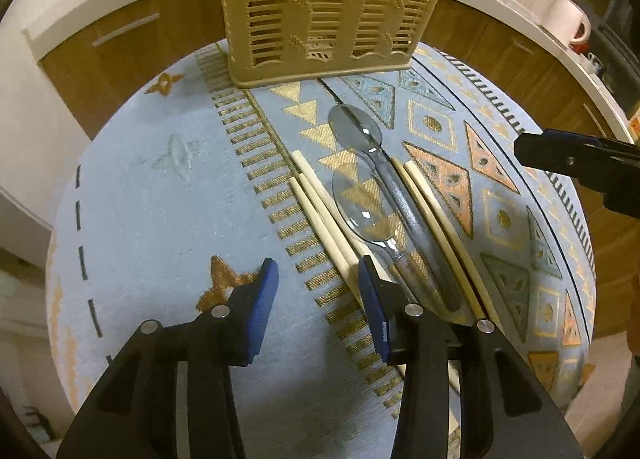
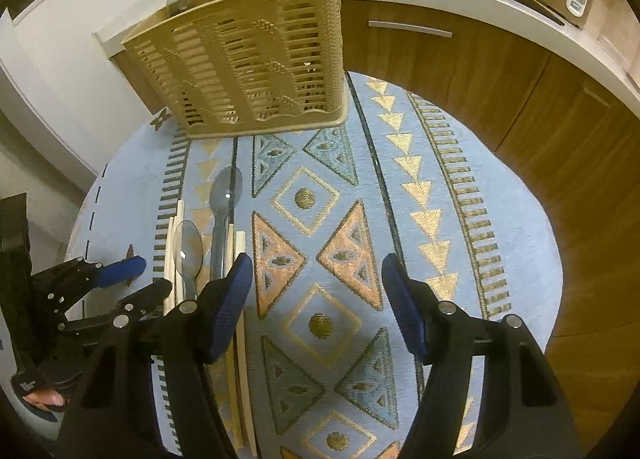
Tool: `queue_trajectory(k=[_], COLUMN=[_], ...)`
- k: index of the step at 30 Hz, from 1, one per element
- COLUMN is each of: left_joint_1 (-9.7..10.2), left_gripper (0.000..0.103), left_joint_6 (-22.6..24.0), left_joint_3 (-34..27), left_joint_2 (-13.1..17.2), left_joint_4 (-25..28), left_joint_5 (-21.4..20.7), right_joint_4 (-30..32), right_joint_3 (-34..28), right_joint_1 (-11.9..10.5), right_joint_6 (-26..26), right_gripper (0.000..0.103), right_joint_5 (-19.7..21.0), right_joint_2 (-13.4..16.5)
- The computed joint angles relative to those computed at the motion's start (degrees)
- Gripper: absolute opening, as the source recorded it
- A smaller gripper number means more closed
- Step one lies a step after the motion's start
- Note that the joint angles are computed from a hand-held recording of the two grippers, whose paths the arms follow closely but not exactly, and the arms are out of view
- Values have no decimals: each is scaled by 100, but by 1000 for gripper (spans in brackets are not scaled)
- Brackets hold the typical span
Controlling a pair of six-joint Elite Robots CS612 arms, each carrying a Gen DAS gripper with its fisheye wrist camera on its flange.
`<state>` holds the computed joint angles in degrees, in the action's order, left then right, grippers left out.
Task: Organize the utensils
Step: 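Grasp a pair of chopsticks with the left gripper while the right gripper grasps one chopstick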
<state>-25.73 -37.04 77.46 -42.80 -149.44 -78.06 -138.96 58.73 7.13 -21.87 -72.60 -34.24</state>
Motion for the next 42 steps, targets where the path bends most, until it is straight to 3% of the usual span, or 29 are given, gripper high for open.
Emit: queue_trajectory(k=[9,11,14,18,20,25,32,42], left_joint_1=[-73,-77,-53,-6,-8,-59,33,185], left_gripper=[44,32,23,23,23,17,10,10], left_joint_6=[-27,93,372,727,711,886,830,602], left_joint_3=[-159,-138,-124,-309,-394,-468,-160,-10], left_joint_2=[79,56,23,76,130,181,30,-49], left_joint_4=[222,287,364,632,688,728,384,242], left_joint_5=[270,298,180,13,73,306,33,-44], right_joint_4=[235,241,548,1507,1756,1749,2043,2070], right_joint_3=[-127,-118,-219,-555,-664,-694,-900,-943], right_joint_1=[-39,-28,6,48,75,119,220,303], right_joint_6=[108,42,-158,-448,-456,-573,-928,-1110], right_gripper=[63,63,63,45,43,38,21,12], right_joint_5=[68,16,-21,114,104,112,-44,-300], right_joint_2=[55,50,87,221,274,294,407,443])
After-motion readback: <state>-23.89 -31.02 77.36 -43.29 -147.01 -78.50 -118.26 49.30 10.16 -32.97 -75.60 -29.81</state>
